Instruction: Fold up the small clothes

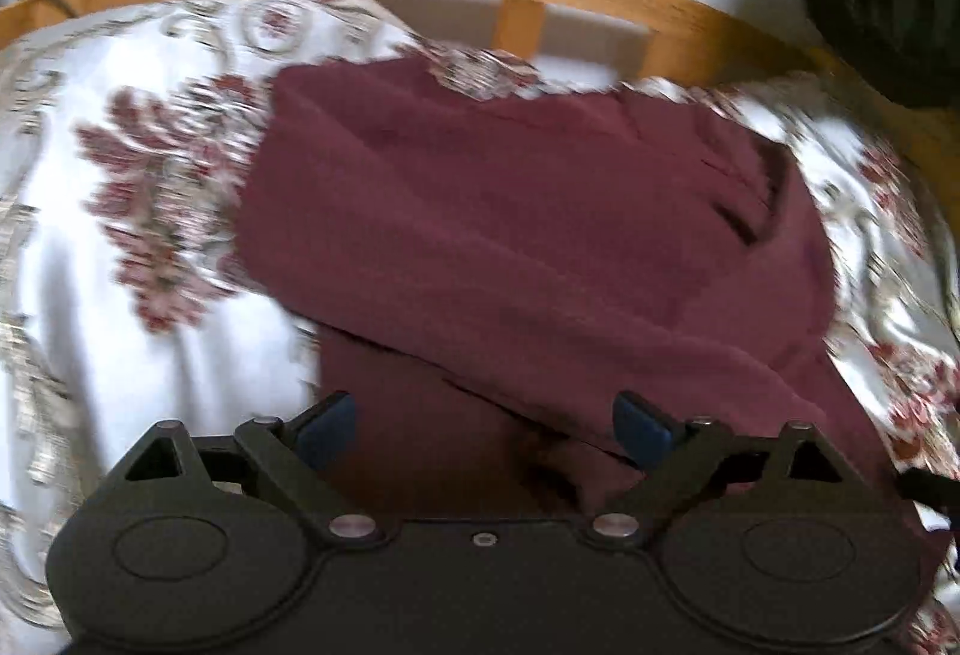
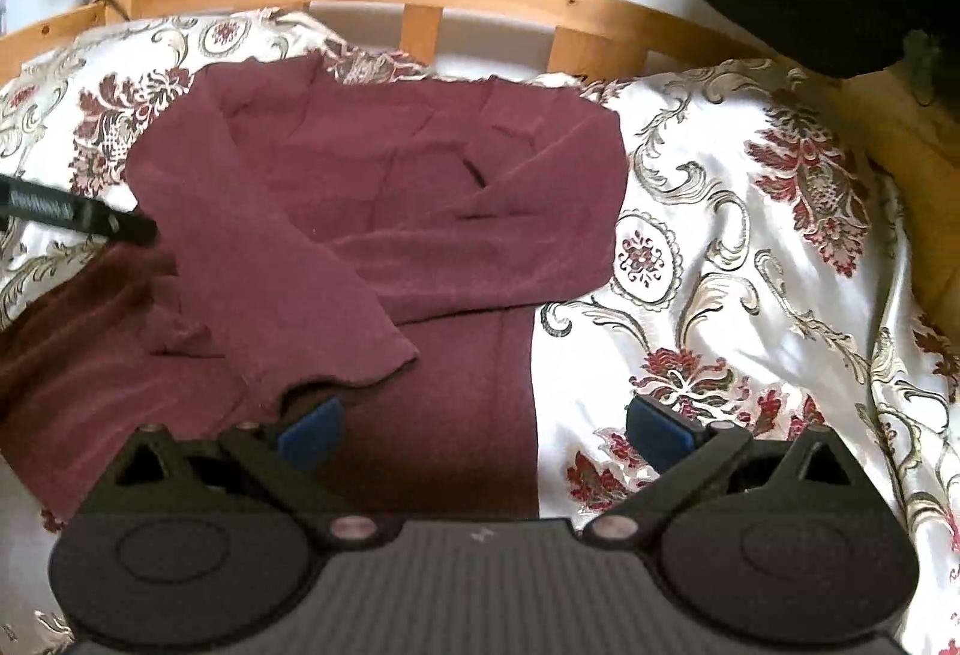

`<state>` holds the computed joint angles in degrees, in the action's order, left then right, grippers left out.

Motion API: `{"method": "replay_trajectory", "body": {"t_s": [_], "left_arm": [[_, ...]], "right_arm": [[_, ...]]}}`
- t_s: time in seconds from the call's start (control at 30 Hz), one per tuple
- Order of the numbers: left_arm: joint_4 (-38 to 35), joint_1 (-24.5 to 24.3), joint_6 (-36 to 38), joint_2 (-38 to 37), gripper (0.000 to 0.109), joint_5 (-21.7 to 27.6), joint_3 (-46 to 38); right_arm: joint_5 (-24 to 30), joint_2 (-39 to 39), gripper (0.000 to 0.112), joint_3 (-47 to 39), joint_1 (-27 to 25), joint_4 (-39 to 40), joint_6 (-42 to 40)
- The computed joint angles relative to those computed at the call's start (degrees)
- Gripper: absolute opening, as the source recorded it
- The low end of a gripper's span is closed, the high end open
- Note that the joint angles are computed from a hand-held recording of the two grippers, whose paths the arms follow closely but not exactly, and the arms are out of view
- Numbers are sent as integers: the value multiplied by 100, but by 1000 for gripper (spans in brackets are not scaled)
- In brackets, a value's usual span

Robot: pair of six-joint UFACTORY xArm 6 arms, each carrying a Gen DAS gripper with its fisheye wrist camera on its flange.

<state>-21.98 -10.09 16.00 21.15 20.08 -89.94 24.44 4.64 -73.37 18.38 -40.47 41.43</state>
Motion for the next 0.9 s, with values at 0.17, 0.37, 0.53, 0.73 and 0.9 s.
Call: {"method": "replay_trajectory", "body": {"t_s": [0.17,0.37,0.53,0.73,0.9], "left_arm": [[180,-128,157,28,93,475,-17],[419,-123,278,-92,93,1032,88],[709,-166,400,-130,93,1140,134],[-173,-43,336,-274,92,1182,174],[76,-28,-14,27,92,1248,-143]], "right_arm": [[-115,36,103,2,-42,-376,373],[-322,238,103,-130,-250,-519,831],[-612,474,103,-291,-476,-548,1157],[-1083,1013,103,-874,-818,-1674,2265],[-1738,1828,103,-1871,-1236,-2213,3334]]}}
